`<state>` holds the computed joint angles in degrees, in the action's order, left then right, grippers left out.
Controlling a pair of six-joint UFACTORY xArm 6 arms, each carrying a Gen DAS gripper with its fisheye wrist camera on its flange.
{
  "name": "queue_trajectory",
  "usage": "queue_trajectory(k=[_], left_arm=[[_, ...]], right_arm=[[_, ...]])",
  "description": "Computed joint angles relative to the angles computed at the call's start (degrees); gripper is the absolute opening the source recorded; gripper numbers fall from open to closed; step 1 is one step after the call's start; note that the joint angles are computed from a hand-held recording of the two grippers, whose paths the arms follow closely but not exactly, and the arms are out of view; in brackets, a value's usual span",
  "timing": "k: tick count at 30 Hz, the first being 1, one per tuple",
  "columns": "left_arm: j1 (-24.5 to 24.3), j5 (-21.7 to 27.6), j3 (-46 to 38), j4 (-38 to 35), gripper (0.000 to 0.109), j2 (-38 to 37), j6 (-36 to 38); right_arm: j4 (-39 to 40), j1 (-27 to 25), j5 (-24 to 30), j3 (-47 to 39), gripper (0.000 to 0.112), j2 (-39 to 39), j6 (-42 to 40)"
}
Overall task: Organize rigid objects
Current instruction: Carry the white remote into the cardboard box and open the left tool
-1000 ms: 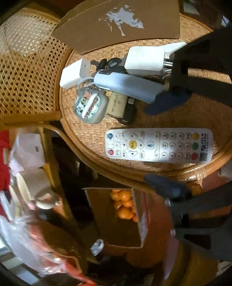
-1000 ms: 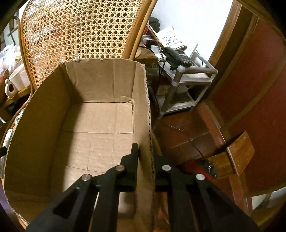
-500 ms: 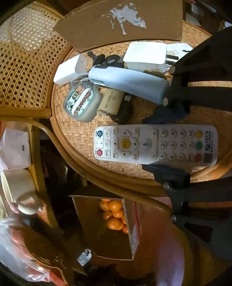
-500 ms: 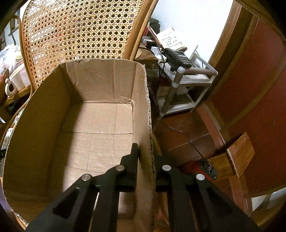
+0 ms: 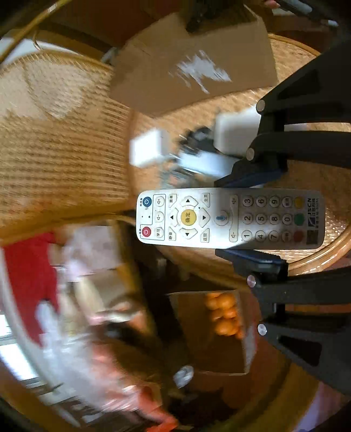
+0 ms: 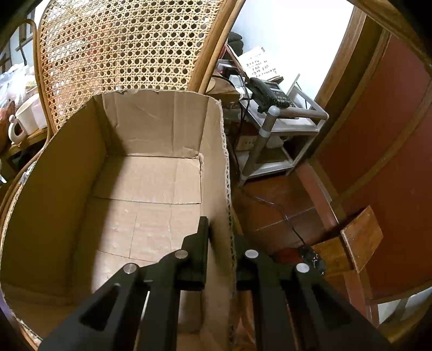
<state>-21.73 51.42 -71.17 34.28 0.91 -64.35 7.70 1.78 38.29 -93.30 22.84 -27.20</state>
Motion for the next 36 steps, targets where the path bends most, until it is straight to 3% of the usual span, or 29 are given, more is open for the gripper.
queue_trajectory(k=[7, 19, 28, 36], left_arm=[[-3.02, -3.79, -3.44, 9.04, 0.040, -0.04, -5.53], [-5.33, -12.11, -11.18, 12.57, 0.040, 6.85, -6.25], [-6.45, -15.07, -22.30, 7.06, 0.040, 17.57, 1.34], [-6.24, -14.77, -29.38, -6.35, 0.040, 24.18, 10.97]], right_arm=[[1.87, -0.23, 2.11, -1.27, 0.009, 0.23, 0.44], [5.62, -0.42, 3.70, -0.83, 0.005, -0.69, -0.48], [6.28, -0.49, 3.49, 0.30, 0.005, -1.47, -1.09], [6.81, -0.53, 3.18, 0.74, 0.005, -1.75, -2.15]])
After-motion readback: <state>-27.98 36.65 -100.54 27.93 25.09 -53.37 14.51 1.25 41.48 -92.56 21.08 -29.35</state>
